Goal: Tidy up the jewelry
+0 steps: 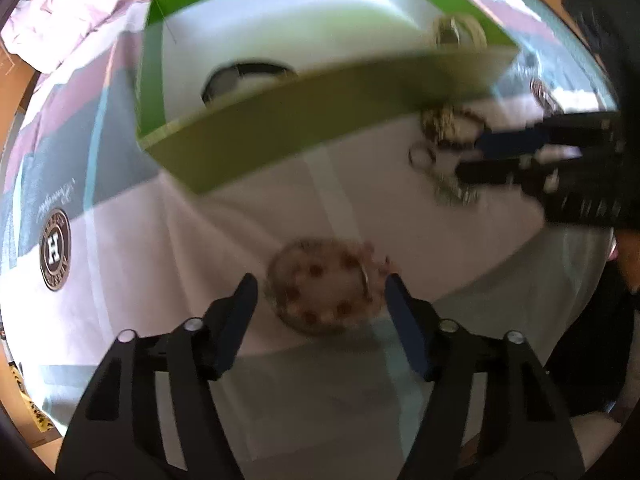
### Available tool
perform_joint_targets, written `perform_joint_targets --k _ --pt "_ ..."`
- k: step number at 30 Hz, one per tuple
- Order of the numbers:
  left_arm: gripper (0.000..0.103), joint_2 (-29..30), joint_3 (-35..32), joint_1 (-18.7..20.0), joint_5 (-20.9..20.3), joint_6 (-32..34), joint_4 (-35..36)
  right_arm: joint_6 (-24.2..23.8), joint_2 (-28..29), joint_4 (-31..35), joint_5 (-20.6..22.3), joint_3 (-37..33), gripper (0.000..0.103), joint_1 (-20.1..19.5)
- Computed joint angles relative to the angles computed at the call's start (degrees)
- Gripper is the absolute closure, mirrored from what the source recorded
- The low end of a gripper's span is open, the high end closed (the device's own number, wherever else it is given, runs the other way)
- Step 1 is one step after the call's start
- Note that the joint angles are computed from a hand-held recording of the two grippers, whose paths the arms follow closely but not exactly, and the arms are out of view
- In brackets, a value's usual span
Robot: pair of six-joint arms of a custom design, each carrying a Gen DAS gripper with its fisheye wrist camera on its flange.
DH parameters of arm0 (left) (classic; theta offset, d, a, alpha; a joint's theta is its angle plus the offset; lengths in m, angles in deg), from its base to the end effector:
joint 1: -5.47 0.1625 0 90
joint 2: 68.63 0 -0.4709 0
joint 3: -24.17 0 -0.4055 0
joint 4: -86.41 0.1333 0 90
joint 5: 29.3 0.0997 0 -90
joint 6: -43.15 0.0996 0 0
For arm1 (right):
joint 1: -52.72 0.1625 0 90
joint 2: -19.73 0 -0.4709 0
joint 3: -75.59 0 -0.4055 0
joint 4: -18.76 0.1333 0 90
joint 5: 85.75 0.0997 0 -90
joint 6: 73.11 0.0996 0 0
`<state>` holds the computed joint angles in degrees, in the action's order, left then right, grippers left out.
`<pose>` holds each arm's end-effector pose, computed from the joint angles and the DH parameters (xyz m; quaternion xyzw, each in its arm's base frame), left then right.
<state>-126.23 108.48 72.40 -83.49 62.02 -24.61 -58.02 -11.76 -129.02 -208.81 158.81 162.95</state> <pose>-0.1003 -0.7244 0.2876 0.3544 0.8820 0.0359 0.3086 0.3371 -0.6864 0.0176 0.0279 -0.9570 0.1344 0.2554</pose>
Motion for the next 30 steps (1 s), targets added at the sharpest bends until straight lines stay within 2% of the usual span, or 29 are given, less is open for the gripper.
perform_joint_targets --k 6,7,8,9,12,16,20,22,25,30 --pt "0.052 0.41 2.4 -0.34 0.66 2.66 -4.2 -0.57 -0.84 -0.48 -0.14 1.51 0.06 0.08" --pt "0.055 0.76 2.56 -0.21 0.15 3.33 -6.24 -0.45 -0.82 -0.42 -0.26 1.47 0.06 0.04" --pt "0.064 1.09 2.47 -0.04 -0.11 3.49 -7.78 -0.39 -0.79 -0.48 -0.3 1.5 0.06 -0.02" --pt "0.068 1.59 2.02 0.25 -0.92 3.42 -9.57 -0.33 -0.77 -0.58 -0.34 1.5 0.06 -0.07" --pt "0.073 3.68 -1.73 1.54 -4.46 -0.5 -10.45 -0.07 -0.45 -1.18 -0.6 1.23 0.06 -0.03" --pt "0.069 4.92 -6.42 3.13 -11.4 -5.93 -6.79 0.4 -1.03 -2.27 -0.8 1.98 0.06 -0.08" --pt "0.057 3.19 -6.16 3.58 -16.74 -4.23 -7.83 0.68 -1.7 -5.49 -1.38 3.13 0.06 -0.04" --pt "0.057 2.64 -5.91 3.83 -18.29 -4.56 -8.32 1.33 -2.17 -7.04 -1.95 3.86 0.06 -0.13" --pt "0.057 3.21 -6.16 3.89 -17.61 -5.15 -7.37 2.86 -2.61 -7.89 -2.91 4.42 0.06 -0.37" --pt "0.047 3.65 -4.49 2.56 -13.5 -3.62 -7.91 5.34 -2.2 -6.98 -10.94 3.7 0.06 0.44"
